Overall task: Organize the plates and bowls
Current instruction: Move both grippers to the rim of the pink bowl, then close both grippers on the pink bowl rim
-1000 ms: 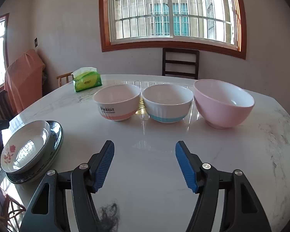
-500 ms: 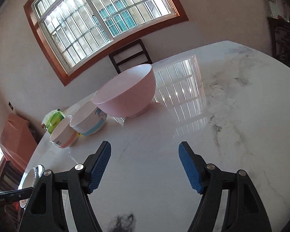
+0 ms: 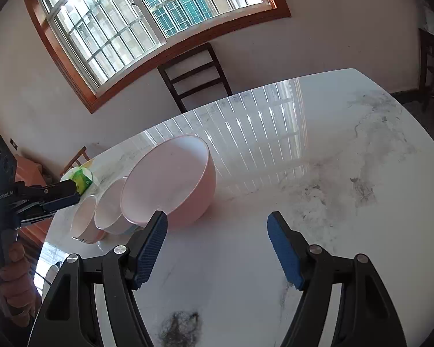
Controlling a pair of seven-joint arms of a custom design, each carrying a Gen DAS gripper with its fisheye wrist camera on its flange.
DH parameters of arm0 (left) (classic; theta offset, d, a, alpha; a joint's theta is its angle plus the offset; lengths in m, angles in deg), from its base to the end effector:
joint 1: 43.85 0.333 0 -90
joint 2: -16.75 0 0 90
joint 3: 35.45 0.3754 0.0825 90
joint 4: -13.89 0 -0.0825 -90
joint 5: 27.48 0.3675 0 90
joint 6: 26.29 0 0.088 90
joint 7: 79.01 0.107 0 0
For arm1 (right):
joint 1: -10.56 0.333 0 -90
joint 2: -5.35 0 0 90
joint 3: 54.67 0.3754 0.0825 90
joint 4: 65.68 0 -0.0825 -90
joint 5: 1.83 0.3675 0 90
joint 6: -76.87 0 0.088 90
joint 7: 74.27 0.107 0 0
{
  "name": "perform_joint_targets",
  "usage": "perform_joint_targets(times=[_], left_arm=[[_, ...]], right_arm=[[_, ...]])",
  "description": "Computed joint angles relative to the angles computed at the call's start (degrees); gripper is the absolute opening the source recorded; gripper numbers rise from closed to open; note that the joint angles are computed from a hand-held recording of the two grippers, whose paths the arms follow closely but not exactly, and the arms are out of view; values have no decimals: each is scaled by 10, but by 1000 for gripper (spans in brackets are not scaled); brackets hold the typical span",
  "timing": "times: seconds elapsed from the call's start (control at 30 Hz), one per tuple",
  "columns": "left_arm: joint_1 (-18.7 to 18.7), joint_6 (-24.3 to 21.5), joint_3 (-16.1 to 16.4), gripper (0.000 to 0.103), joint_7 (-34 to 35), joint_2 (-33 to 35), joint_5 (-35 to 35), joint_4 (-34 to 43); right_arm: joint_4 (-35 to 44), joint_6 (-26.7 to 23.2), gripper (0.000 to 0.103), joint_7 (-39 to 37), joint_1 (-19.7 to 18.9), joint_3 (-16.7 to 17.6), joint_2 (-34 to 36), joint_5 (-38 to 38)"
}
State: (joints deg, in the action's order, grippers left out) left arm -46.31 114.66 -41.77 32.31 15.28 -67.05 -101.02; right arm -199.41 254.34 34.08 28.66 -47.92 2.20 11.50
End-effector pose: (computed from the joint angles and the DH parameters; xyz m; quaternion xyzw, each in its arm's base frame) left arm 0.5636 -0.0871 0.5854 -0.6336 0.6903 -0.3494 0.0068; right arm 0.4898 0.2070 0.5253 -0.6113 0.6839 -0.1131 0.3818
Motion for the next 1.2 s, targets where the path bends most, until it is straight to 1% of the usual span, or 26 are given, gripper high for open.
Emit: perform_joint_targets(times=[0.03, 0.07, 0.1, 0.13, 0.17, 0.2, 0.27, 0.3, 0.37, 0.4, 0.43, 0.5, 0.6, 0.67, 0.7, 0.73, 0.77, 0.8, 0.83, 0.9, 0.97, 1.03, 1.1, 1.13, 1.2], left_arm=[[-3, 6, -4, 41, -14, 19, 27, 19], [-4, 3, -8, 41, -26, 39, 52, 41], [-5, -3, -13, 41, -44, 58, 86, 62], [-6, -11, -16, 41, -65, 78, 122, 85], [-6, -13, -21, 41, -78, 95, 141, 102], [-5, -14, -27, 41, -88, 109, 155, 116], [-2, -24, -34, 41, -110, 134, 187, 143], [2, -26, -38, 41, -111, 140, 198, 146], [1, -19, -39, 41, -129, 151, 235, 149], [1, -18, -40, 41, -137, 156, 250, 151], [5, -21, -43, 41, -137, 161, 257, 152], [12, -22, -50, 41, -138, 169, 258, 156], [25, -13, -59, 41, -125, 167, 243, 144], [25, -9, -60, 41, -129, 171, 246, 144], [27, -9, -62, 41, -128, 173, 242, 144], [28, -16, -63, 41, -130, 175, 241, 146], [27, -24, -63, 37, -135, 179, 241, 150], [30, -33, -66, 24, -134, 184, 233, 155], [30, -44, -67, 12, -135, 188, 233, 161], [17, -26, -60, 12, -150, 181, 267, 149], [8, -6, -57, 12, -161, 167, 292, 128], [11, 3, -60, 12, -168, 149, 283, 105], [16, 21, -63, 12, -157, 121, 260, 72], [18, 23, -63, 12, -154, 106, 248, 56], [18, 20, -57, 12, -148, 71, 228, 23]], right_arm=[[11, -9, 70, 1, -4, -1, 8, -10], [21, -16, 70, 27, -12, 1, 15, -43], [31, -25, 70, 39, -14, -2, 23, -60], [41, -32, 70, 17, -10, -5, 31, -39], [51, -35, 69, -13, -7, -6, 39, -6], [58, -37, 68, -24, -5, -8, 45, 5], [72, -45, 64, -6, 1, -17, 57, -23], [80, -51, 63, -6, 3, -18, 63, -26], [97, -62, 57, -36, 1, -13, 75, 7], [104, -69, 57, -34, 5, -17, 80, 0], [110, -74, 56, -15, 12, -25, 84, -24], [123, -87, 56, 18, 23, -39, 92, -65], [141, -109, 53, 37, 28, -46, 105, -89], [154, -128, 47, 45, 30, -48, 113, -101], [163, -146, 44, 45, 30, -48, 119, -102], [168, -155, 39, 32, 24, -41, 124, -85], [179, -167, 34, 20, 19, -36, 131, -68], [183, -173, 28, -5, 11, -26, 135, -41], [187, -181, 17, -27, 6, -18, 138, -18], [186, -183, 18, -36, 8, -20, 136, -6], [179, -183, 18, -58, 0, -13, 130, 34], [167, -183, 17, -79, -5, -10, 119, 67], [149, -181, 17, -112, -10, -2, 99, 110], [142, -184, 16, -126, -10, 0, 89, 128], [126, -193, 16, -131, -2, -1, 67, 135]])
